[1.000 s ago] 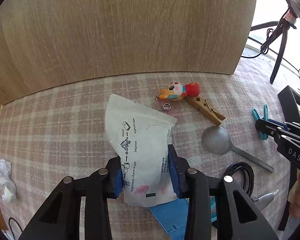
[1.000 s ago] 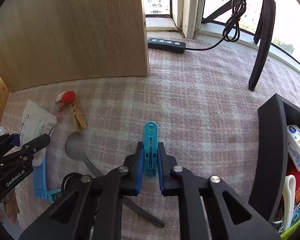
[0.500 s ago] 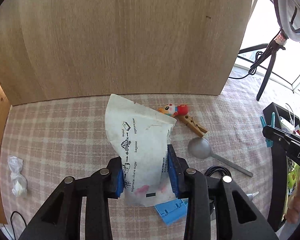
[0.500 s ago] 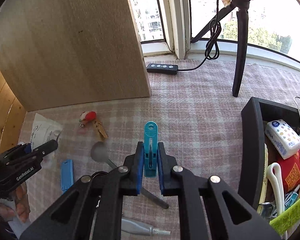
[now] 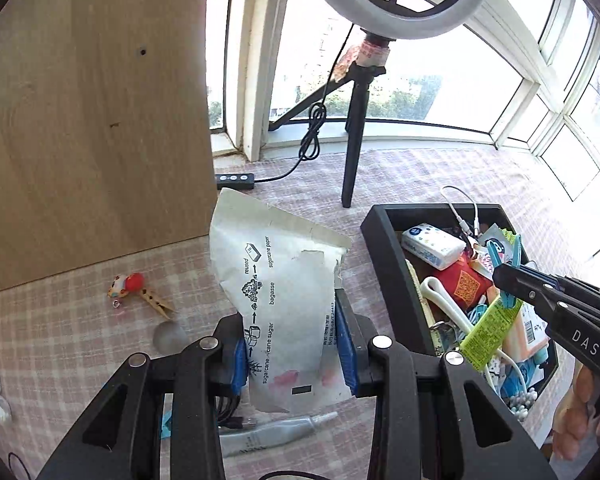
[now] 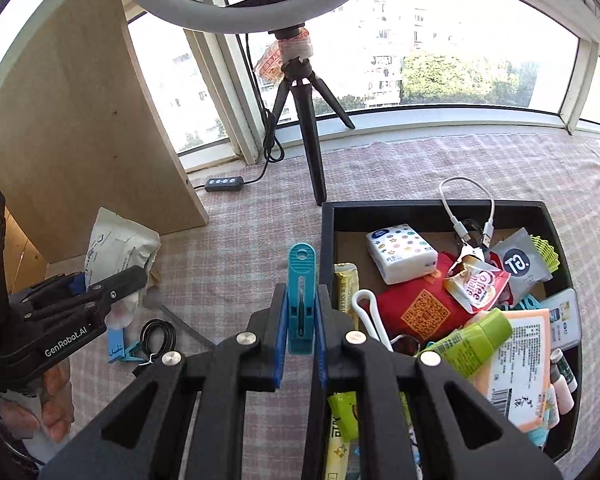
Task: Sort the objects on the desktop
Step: 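Carry the sachet and clothespin into the black tray, then open both tools to drop the sachet and clothespin in the tray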
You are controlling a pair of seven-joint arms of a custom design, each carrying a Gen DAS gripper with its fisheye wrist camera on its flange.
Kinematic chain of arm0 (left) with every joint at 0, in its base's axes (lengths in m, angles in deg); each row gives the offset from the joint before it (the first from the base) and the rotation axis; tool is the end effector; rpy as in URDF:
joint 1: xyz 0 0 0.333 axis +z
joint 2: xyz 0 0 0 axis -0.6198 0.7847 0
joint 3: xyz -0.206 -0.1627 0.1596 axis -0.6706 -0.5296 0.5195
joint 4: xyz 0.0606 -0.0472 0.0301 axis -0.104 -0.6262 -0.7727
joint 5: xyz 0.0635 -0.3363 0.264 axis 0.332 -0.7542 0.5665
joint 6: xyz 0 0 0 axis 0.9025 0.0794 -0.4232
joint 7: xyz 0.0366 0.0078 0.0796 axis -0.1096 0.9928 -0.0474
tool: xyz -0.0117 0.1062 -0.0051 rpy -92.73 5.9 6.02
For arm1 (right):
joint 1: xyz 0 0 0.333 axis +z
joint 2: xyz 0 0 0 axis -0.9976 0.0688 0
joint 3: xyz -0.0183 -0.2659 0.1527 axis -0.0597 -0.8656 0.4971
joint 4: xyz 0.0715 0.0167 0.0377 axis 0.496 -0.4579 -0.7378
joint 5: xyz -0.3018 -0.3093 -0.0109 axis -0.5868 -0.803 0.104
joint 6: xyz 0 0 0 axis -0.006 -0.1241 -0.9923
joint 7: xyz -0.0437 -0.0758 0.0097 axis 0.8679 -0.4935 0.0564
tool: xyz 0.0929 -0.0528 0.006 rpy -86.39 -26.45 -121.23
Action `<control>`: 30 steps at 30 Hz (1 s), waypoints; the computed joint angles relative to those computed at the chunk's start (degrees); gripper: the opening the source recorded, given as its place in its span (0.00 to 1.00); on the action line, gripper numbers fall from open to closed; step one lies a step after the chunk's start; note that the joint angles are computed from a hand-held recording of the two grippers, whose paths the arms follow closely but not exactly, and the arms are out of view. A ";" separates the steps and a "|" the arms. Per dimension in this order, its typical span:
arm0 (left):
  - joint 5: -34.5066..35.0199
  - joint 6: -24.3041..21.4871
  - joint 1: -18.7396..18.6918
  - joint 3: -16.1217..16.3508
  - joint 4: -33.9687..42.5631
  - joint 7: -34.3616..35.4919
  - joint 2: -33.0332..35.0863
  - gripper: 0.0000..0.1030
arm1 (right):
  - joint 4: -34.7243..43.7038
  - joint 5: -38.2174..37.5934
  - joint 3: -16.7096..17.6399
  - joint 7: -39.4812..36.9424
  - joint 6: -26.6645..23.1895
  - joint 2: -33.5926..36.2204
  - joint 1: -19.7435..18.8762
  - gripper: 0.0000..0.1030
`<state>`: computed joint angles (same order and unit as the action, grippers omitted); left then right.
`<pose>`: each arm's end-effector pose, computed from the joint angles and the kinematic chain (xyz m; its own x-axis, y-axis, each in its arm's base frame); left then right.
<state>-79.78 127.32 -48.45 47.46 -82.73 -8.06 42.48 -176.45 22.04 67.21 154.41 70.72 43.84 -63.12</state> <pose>0.4538 -0.2355 0.4077 -0.0656 -0.9805 0.1851 -0.8464 -0.0436 -0.5308 0.4435 0.2895 0.4543 0.0561 -0.9871 -0.1501 -0.8324 0.0368 -0.5529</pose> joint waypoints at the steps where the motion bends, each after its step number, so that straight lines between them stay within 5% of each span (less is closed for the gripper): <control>1: -0.38 -0.27 -0.89 -0.22 1.20 0.62 0.64 0.33 | -1.49 -0.20 -0.40 0.41 -0.48 -1.94 -0.59 0.12; 16: 2.90 -3.76 -8.74 -1.16 18.72 1.53 14.61 0.34 | -15.86 -1.22 -4.41 1.45 -8.29 -21.71 -10.23 0.12; 17: 2.12 -3.81 -9.23 -0.92 19.55 2.03 15.44 0.39 | -16.11 -1.20 -4.55 1.09 -8.23 -21.88 -10.37 0.12; 18: 0.97 -4.17 -9.67 -0.69 20.50 2.94 16.36 0.59 | -16.33 -1.14 -4.80 0.41 -7.87 -21.92 -10.33 0.13; 20: 2.00 -3.68 -10.42 -0.25 21.11 2.35 17.00 0.69 | -16.05 -1.54 -3.93 0.62 -9.09 -21.67 -11.00 0.40; 22: 8.24 -3.89 -10.95 0.22 21.16 -1.49 16.81 0.69 | -16.64 -2.89 -2.68 2.35 -8.35 -22.28 -12.12 0.52; 30: 6.13 -3.40 -10.22 0.59 16.90 0.65 13.14 0.67 | -16.73 -3.16 -2.67 3.29 -6.86 -22.52 -11.25 0.52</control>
<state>-73.65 123.92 -58.67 48.06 -65.83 -7.41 55.63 -193.17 18.88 64.54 157.69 63.86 21.32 -74.37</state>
